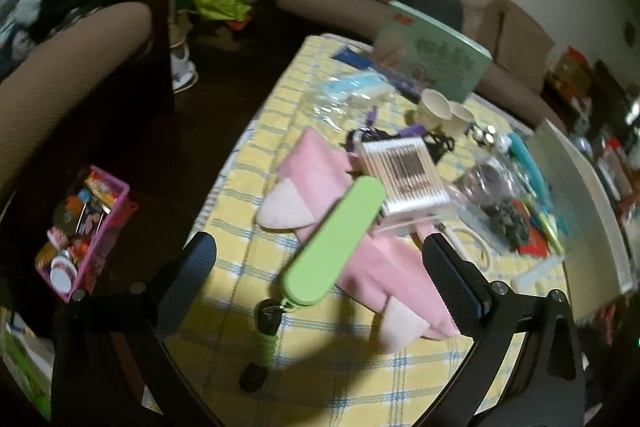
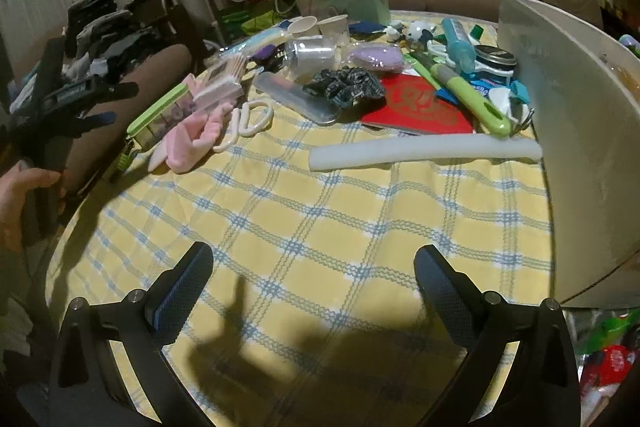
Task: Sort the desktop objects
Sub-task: 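Move the left gripper over the green-lidded pill box on the pink cloth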
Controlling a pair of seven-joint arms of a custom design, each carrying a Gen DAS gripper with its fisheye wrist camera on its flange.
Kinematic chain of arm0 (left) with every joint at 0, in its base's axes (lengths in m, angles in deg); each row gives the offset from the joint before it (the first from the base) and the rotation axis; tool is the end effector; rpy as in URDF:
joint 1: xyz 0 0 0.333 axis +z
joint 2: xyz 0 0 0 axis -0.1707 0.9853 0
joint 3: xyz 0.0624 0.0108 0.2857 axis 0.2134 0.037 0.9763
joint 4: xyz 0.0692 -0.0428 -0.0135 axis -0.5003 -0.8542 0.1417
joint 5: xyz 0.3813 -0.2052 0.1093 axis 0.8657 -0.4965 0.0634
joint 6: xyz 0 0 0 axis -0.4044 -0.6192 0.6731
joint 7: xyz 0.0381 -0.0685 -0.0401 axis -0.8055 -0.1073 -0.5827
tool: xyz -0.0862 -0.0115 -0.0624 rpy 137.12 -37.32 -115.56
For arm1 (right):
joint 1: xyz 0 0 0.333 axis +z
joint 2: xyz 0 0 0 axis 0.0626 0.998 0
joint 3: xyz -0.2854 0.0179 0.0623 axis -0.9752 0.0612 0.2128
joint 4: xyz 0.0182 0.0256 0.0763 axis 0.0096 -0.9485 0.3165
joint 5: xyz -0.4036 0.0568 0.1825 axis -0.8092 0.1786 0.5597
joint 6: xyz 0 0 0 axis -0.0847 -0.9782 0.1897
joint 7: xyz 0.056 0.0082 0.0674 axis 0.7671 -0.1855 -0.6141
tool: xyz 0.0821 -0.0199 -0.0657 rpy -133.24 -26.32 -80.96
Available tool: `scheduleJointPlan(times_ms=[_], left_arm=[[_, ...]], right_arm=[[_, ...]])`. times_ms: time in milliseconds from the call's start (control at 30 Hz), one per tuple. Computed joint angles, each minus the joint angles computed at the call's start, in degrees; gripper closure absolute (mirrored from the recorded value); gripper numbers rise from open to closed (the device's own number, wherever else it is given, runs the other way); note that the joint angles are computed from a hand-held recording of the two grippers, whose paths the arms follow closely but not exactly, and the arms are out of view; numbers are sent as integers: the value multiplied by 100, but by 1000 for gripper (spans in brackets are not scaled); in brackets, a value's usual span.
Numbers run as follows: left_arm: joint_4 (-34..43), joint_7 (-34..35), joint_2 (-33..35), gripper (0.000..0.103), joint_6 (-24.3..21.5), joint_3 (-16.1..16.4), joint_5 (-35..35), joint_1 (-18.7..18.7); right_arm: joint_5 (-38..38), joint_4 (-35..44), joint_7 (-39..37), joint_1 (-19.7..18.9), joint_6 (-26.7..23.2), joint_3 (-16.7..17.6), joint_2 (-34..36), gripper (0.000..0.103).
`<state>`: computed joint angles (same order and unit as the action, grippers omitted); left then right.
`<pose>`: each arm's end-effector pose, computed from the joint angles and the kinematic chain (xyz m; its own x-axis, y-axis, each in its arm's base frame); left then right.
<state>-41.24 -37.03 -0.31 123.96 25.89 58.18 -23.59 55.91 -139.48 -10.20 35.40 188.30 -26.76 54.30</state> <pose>0.5704 -0.3395 0.3591 -0.1681 -0.9545 0.2464 -0.7840 -0.0221 -0.6204 0.4138 0.1134 0.3175 0.1788 -0.9623 -0.2049 -0.7543 -0.0003 -0.6566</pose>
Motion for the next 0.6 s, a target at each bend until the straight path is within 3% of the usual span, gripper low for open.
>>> scheduleJointPlan(times_ms=[67,167,267,400,500,600], left_arm=[[91,341,90,0,-43,-131,-97,75],[177,901,257,0,-17,-334,-326,213],[283,1130,411,2,-44,-354,-414,214],[304,1341,532,12,113,-495,-655,382],[266,1531,548,16,169,-644,-872,547],[253,1373,512,19,119,-416,-662,357]], right_arm=[[4,55,-24,102,55,-55,173,1],[-148,104,192,-414,-48,532,313,0],[-217,135,266,-494,-124,587,362,0],[-187,122,226,-415,-115,497,344,0],[-291,116,353,-657,-158,757,349,0],[-389,111,453,-776,-178,879,354,0]])
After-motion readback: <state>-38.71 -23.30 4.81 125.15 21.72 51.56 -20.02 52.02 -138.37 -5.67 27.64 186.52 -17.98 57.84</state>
